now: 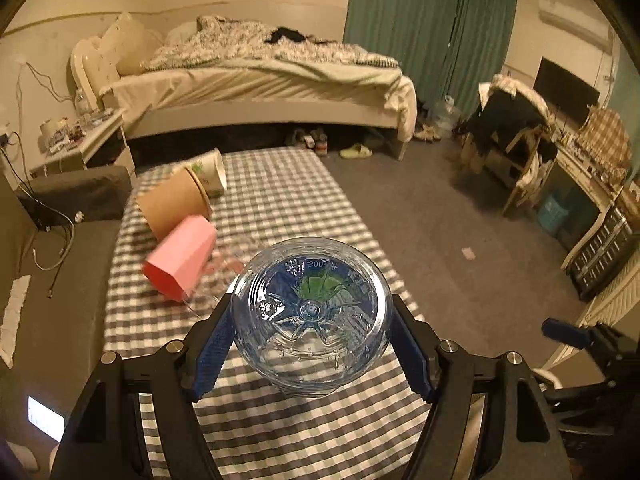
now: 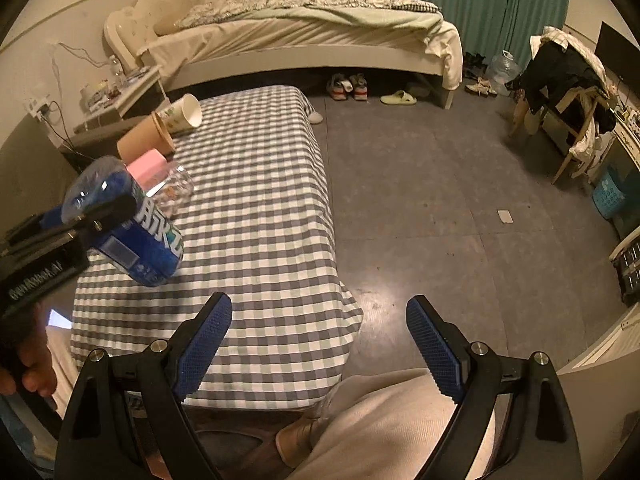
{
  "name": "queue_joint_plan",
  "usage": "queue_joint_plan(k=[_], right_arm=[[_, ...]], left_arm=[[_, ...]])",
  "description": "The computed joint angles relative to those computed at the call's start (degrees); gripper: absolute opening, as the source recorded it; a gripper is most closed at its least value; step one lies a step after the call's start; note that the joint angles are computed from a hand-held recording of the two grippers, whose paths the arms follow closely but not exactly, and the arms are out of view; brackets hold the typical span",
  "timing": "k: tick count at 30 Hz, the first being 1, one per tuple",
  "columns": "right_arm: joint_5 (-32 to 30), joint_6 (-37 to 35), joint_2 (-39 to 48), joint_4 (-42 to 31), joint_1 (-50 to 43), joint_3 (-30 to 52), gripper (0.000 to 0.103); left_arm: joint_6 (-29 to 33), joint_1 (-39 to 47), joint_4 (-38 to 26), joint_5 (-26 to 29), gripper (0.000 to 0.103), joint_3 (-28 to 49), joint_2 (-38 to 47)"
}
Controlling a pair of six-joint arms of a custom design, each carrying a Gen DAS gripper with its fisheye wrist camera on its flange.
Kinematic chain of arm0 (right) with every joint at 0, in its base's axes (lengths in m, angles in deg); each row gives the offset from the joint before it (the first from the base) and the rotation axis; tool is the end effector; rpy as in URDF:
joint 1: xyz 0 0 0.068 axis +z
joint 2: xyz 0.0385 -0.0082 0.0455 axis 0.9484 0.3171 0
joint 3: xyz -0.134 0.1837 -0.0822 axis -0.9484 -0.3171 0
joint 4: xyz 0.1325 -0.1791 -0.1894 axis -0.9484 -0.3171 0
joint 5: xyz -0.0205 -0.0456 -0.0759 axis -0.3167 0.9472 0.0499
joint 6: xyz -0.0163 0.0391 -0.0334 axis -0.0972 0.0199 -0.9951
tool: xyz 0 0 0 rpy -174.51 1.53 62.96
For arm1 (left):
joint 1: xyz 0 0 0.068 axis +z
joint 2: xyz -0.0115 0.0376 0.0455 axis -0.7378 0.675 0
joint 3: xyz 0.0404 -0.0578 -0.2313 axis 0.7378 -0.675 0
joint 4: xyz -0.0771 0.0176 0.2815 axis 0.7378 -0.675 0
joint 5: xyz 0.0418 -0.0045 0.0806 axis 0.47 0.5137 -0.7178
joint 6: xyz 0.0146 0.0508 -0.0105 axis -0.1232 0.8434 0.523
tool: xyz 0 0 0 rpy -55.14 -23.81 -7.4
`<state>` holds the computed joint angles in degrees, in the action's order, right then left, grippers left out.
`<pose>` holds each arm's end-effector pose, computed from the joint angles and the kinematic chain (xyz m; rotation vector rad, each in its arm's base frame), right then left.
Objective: Flip cup upside down
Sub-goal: 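Carry the upright bottle with the left gripper and lower it toward the tablecloth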
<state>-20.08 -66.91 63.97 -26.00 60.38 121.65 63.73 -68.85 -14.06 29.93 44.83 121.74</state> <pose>0.1750 -0.0249 0.2550 -0.3143 2.5662 0.1453 0.1620 -0.0557 0.2707 -0.1059 2.3688 -0.1254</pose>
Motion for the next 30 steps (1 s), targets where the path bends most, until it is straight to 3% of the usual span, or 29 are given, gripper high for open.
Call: queue_joint_plan(k=[6, 13, 22, 30], right_arm=[[-2.6, 0.1, -2.5, -1.6, 1.2, 1.8, 0.089], [-4.6, 2.7, -5.0, -0.8, 6.4, 2.8, 0.089], [-1.0, 8.0, -6.9, 1.9, 17.2, -0.6, 0.089], [1.4, 10.0, -7.4, 2.5, 20.1, -3.7, 0.089]], left_arm=[[2.1, 2.3, -6.0, -2.0, 0.076, 3.9, -3.6], [3.3, 6.6, -13.5, -3.0, 0.076, 2.2, -11.3], [4.0, 11.5, -19.6, 0.1, 0.076, -4.0, -21.4], [5.5, 16.7, -21.9, 4.8, 0.079, -6.4, -25.6]])
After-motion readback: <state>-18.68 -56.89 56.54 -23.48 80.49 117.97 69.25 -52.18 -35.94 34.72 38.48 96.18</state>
